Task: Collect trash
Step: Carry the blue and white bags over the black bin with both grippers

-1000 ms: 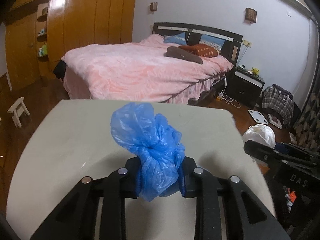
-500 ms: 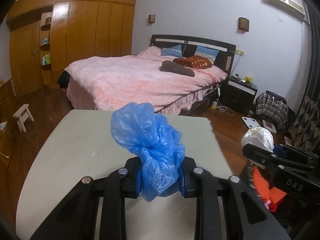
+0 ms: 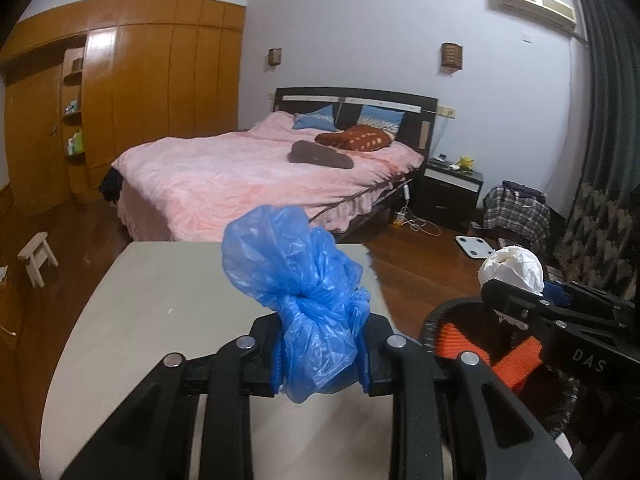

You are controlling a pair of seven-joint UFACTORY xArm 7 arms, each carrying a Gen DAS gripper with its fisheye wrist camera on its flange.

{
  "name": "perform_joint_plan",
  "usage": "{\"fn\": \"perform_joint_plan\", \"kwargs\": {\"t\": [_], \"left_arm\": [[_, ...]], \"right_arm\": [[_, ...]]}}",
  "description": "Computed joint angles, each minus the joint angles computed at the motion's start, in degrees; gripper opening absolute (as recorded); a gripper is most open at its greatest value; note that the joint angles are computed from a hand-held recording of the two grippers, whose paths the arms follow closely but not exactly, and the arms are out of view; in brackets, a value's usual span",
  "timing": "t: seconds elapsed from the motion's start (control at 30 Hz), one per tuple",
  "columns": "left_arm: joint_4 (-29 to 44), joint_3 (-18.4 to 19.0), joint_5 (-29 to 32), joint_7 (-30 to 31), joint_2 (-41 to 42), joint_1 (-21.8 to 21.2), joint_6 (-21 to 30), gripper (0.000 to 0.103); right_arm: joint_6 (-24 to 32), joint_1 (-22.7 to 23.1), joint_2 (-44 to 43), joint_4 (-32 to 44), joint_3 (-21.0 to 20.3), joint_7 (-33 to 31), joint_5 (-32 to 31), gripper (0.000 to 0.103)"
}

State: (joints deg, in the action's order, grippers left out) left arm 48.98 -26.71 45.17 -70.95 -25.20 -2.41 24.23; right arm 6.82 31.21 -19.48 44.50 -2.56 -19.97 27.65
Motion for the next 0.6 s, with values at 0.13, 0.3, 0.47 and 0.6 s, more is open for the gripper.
{"fn": "perform_joint_plan", "kwargs": {"t": [0.13,0.3,0.47,0.6], "left_arm": [[1.7,-1.43,0.3,-0.12,0.78,-0.9,0.43,0.027],[3.76,-2.51,1.51,-0.95,2.56,-2.07,0.0,0.027],[6.16,-3.14,3.92,-2.49,5.49,-3.74,-0.29,0.027],[7.67,-2.69,6.34,-3.85,8.17,-6.05,-0.75,0.027]], "right_arm": [[0.47,-2.79,-4.49,-3.09,0.82,1.86,-2.52,0.041],[0.89,-4.33,-8.42,-5.76,-0.29,3.78,-5.27,0.041],[2.18,-7.14,-12.6,-8.52,-1.27,5.64,-8.15,0.041],[2.63,-9.21,-14.54,-10.28,-2.01,6.71,-10.07,0.041]]}}
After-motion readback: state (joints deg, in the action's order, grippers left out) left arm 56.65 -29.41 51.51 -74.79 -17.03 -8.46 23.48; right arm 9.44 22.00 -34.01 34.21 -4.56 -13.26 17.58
